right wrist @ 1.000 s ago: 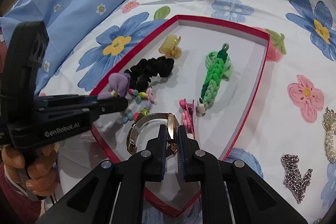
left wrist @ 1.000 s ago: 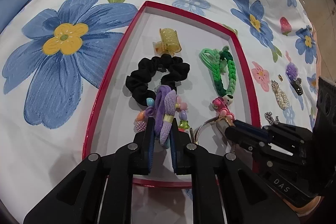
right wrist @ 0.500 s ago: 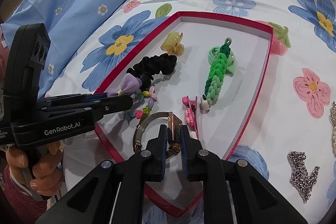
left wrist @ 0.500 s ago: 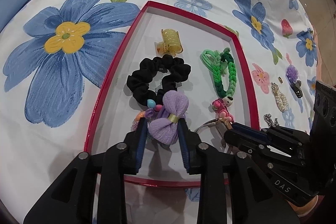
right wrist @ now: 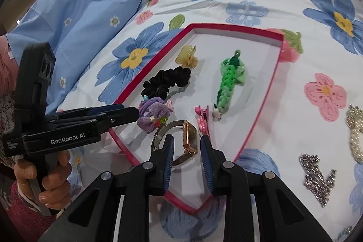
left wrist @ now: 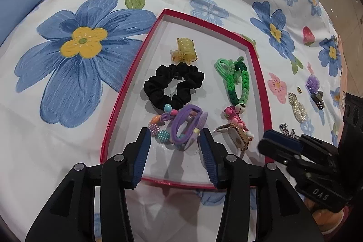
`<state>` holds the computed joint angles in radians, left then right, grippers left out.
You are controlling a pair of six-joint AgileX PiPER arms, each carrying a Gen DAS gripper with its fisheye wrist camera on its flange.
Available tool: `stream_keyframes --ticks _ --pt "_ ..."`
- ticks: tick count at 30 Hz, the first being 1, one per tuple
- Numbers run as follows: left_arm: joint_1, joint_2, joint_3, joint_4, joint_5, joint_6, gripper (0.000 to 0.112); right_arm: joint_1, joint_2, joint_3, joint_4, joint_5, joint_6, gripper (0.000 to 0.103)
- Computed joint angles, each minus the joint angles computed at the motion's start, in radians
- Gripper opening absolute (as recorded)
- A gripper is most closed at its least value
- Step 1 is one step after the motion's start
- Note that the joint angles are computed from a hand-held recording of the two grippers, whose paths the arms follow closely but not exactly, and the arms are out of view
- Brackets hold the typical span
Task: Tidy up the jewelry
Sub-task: 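Open left tool to drop bow clip in tray while right tool releases watch, then move left tool to silver chain while right tool approaches multicolour bead bracelet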
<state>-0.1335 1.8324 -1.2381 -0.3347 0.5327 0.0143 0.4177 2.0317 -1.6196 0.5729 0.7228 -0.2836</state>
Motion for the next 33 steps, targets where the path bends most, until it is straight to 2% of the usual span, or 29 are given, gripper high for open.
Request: stream_keyframes --ticks 3,13,19,33 --pt "-0.007 -0.018 0.011 0.013 -0.001 -0.021 0.043 -0.018 -0.041 0.047 0.024 -0.017 -0.021 0.035" --pt "-0.063 -0.073 0.042 0.039 -0.007 -0.08 0.044 -0.093 -0.191 0.229 0.062 -0.06 -0.062 0.035" --pt "-0.138 -0.097 0.039 0.064 -0.004 -0.118 0.045 -0.152 -0.293 0.359 0.083 -0.085 -0.096 0.037" --pt "-0.279 -0.085 -0.024 0.091 0.026 -0.17 0.048 -0.307 -0.471 0.578 0.126 -0.084 -0.181 0.04"
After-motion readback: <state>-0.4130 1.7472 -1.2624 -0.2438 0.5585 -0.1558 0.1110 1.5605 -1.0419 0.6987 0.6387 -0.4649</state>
